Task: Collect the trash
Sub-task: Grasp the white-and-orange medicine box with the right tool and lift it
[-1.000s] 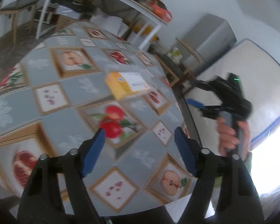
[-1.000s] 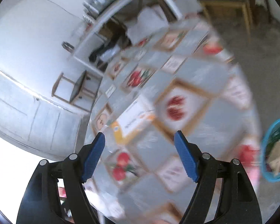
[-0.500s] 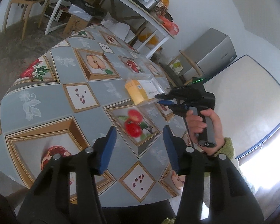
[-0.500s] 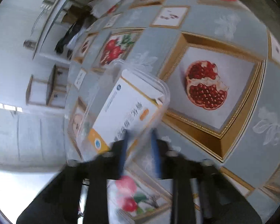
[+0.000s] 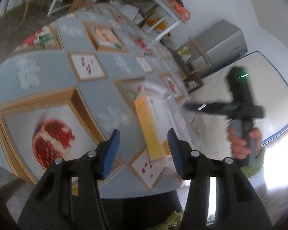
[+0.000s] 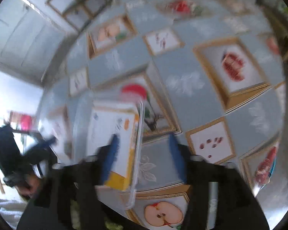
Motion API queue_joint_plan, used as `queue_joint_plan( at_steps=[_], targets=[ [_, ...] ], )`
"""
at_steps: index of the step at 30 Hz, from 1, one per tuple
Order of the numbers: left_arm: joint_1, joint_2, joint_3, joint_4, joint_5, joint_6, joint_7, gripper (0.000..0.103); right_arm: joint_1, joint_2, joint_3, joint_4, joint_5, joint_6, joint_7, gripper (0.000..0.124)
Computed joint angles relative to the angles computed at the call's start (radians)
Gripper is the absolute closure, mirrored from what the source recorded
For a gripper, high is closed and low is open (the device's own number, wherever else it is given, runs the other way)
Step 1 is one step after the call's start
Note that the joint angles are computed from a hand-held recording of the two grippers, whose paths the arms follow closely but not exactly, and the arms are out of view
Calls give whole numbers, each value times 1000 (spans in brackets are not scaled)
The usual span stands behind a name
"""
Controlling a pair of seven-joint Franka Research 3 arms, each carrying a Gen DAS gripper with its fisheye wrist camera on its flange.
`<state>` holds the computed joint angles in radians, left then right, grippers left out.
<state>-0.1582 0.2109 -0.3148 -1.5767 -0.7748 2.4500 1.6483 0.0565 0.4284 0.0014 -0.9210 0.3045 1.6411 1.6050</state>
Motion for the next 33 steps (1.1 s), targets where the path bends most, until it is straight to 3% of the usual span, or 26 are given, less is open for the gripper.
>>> queue_joint_plan(
  at_steps=[3,9,16,23,33],
  targets=[
    [0,1,-8,-4,-20,-14,24,57,0,-63,23,-72,60,54,-33,61],
    [-7,5,-12,2,-36,-32,64,61,106,-11,18,6,-74,-14,-51,61],
    [-8,8,-11,7,-43,-79,79,62,165,45,-7,37,-195,-79,-10,61],
    [-10,24,-14,28,-48,-115,99,62,184,66,-15,51,-237,-91,36,61],
    [-22,41,-24,47,-38,-132,97,62,203,116,-23,113,-282,-113,55,49]
  ],
)
